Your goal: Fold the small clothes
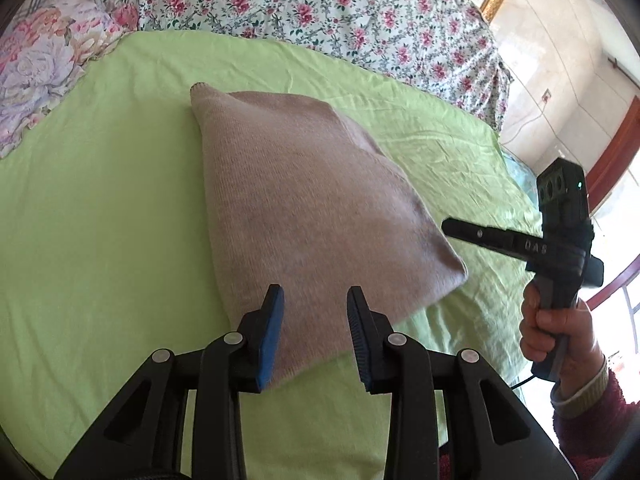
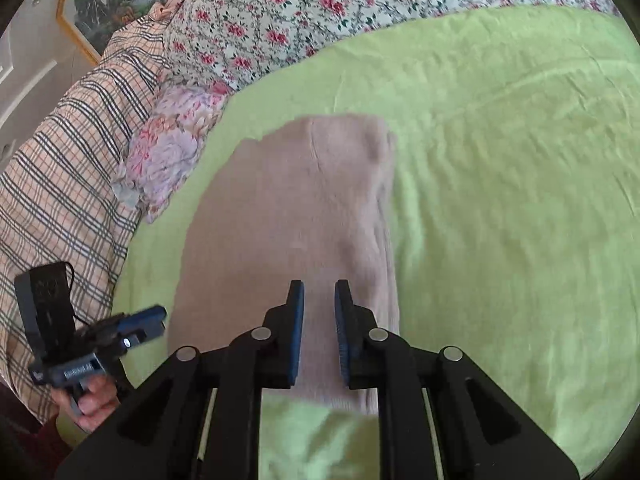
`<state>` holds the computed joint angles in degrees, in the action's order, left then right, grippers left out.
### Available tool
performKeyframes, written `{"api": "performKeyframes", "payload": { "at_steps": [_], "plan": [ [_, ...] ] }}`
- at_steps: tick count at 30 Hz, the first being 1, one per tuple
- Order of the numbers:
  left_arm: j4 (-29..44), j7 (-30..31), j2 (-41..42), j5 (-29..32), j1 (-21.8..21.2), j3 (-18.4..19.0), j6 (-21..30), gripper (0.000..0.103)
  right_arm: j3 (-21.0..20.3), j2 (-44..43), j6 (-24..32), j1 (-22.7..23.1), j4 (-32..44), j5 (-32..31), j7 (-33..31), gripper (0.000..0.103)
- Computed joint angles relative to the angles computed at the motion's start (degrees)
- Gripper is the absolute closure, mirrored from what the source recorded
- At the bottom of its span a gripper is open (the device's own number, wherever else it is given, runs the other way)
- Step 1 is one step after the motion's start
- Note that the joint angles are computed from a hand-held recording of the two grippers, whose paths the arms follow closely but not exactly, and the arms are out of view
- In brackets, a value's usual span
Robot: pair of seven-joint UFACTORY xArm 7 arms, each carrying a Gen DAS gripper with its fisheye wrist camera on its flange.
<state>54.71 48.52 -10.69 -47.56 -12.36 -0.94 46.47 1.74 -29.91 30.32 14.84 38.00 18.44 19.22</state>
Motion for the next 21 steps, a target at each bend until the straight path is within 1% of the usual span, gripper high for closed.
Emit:
{"api": "performKeyframes", "payload": {
  "at_steps": [3, 5, 6, 7, 8, 9, 10, 13, 17, 19, 21],
  "plan": [
    [-1.9, 1.2, -1.1, 0.2, 0.0, 0.3, 1.9, 0.070, 2.8, -2.3, 4.2, -2.5, -2.9, -3.9, 4.0, 0.086],
    [-2.8, 0.3, -0.5, 2.5, 0.2, -0.1, 1.6, 0.070, 2.0, -3.7, 2.9, -2.0, -5.3, -3.1, 4.6, 0.086],
    [-3.6, -0.4, -0.2, 3.7, 0.2, -0.6, 0.7, 0.070, 2.9, -4.0, 3.4, -3.1, -5.5, -4.5, 6.1, 0.086],
    [-4.1, -0.7, 0.0, 4.3, 0.2, -0.7, 0.3, 0.070, 4.3, -3.8, 5.6, -4.9, -4.9, -6.9, 7.9, 0.081],
    [-4.8, -0.6, -0.1, 4.5, 0.1, -0.8, -0.2, 0.071, 3.5, -4.1, 5.3, -4.4, -5.3, -6.9, 8.1, 0.070],
    [-5.5, -0.4, -0.8, 4.2, -0.1, -0.8, -1.0, 0.070, 2.5, -5.0, 4.2, -3.6, -6.1, -5.7, 8.1, 0.070],
    [-5.7, -0.6, -1.1, 4.4, -0.2, -0.8, -1.1, 0.070, 2.3, -5.6, 4.2, -3.5, -6.3, -5.7, 8.3, 0.070],
    [-6.3, -1.5, -2.5, 5.6, -0.4, -0.5, -1.0, 0.070, 3.8, -7.7, 4.7, -4.2, -5.8, -8.2, 9.7, 0.070],
    [-7.4, -2.8, -4.8, 7.2, -0.5, 0.1, 0.0, 0.070, 4.4, -9.8, 5.1, -3.8, -5.2, -9.6, 10.7, 0.070],
    [-7.7, -3.1, -5.6, 7.9, -0.6, 0.4, 0.0, 0.068, 4.6, -10.7, 5.3, -3.4, -5.3, -9.9, 11.1, 0.070],
    [-8.4, -4.0, -7.0, 9.0, -0.4, 0.6, -0.2, 0.057, 5.1, -11.2, 5.6, -2.8, -5.1, -9.9, 11.9, 0.070]
  ]
}}
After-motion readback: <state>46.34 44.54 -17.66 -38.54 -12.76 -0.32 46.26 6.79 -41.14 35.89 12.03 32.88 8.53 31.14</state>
